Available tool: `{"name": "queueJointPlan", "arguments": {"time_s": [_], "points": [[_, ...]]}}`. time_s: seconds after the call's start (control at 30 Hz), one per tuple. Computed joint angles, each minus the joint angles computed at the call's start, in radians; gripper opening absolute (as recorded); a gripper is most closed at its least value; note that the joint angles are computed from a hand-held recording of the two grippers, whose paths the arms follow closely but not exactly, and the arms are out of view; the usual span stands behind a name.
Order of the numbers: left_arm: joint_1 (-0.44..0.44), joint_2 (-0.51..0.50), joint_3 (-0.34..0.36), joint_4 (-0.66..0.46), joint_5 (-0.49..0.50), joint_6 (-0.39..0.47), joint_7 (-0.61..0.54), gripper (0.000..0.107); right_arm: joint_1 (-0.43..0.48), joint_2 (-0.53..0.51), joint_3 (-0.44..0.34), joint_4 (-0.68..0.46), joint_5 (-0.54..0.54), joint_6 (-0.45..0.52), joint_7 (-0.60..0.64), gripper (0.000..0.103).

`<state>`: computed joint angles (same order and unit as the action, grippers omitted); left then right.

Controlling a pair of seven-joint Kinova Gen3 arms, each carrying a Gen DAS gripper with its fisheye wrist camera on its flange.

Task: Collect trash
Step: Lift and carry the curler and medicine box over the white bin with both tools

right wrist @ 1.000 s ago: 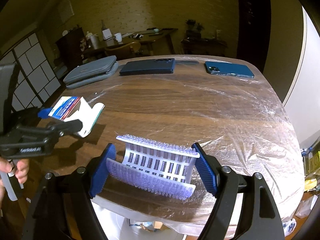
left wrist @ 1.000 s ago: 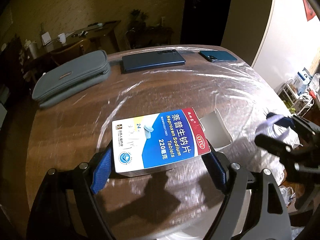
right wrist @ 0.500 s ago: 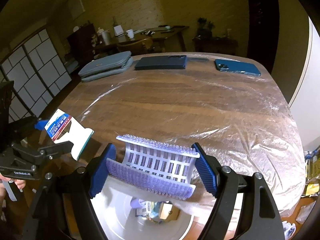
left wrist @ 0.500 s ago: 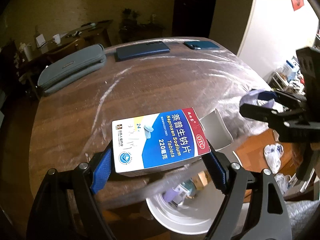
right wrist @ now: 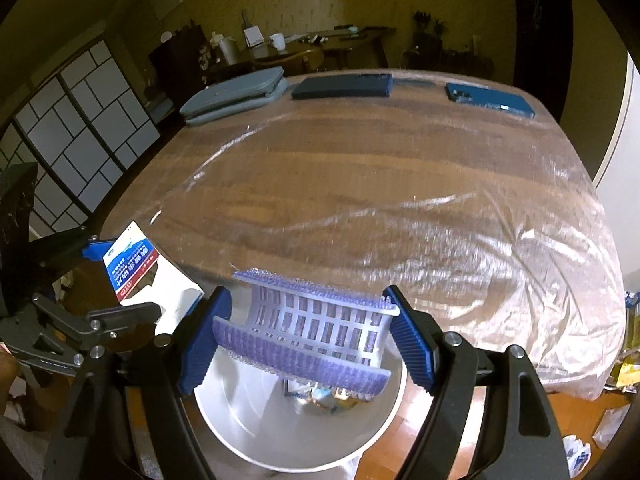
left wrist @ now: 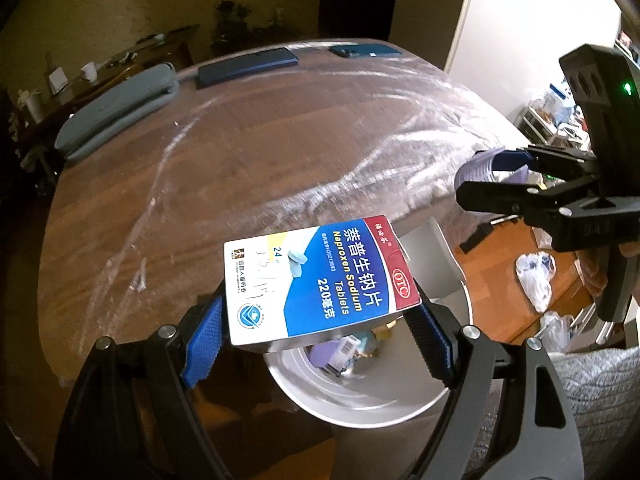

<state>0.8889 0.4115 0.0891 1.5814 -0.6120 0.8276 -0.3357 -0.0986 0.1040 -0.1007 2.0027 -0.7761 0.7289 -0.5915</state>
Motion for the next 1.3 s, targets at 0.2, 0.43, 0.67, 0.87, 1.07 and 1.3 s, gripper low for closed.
{"name": "queueJointPlan", "arguments": {"time_s": [0.2,0.43,0.67,0.87,1.07,1.3], "points": [[0.007,0.024,0.011,-0.006,0.026,-0.007,-0.012,0.083,0.004,0.003,0.007,0.017,0.032,0.023,-0.01,0.077],[0.006,0.058,0.008,-0.003,0.075,-0.036,-0.036,0.083,-0.001,0.011,0.003,0.055,0.063,0.013,-0.019,0.077],[0.004,0.096,-0.009,0.003,0.121,-0.062,-0.056,0.083,-0.013,0.041,-0.014,0.07,0.083,-0.031,-0.033,0.077],[0.004,0.126,-0.028,0.003,0.144,-0.072,-0.065,0.083,-0.029,0.084,-0.043,0.076,0.102,-0.086,-0.061,0.077],[0.002,0.155,-0.04,-0.003,0.156,-0.083,-0.075,0.083,-0.034,0.128,-0.073,0.071,0.118,-0.139,-0.102,0.077],[0.008,0.175,-0.063,0.0,0.16,-0.101,-0.064,0.083,-0.034,0.166,-0.103,0.065,0.143,-0.19,-0.148,0.077]]}}
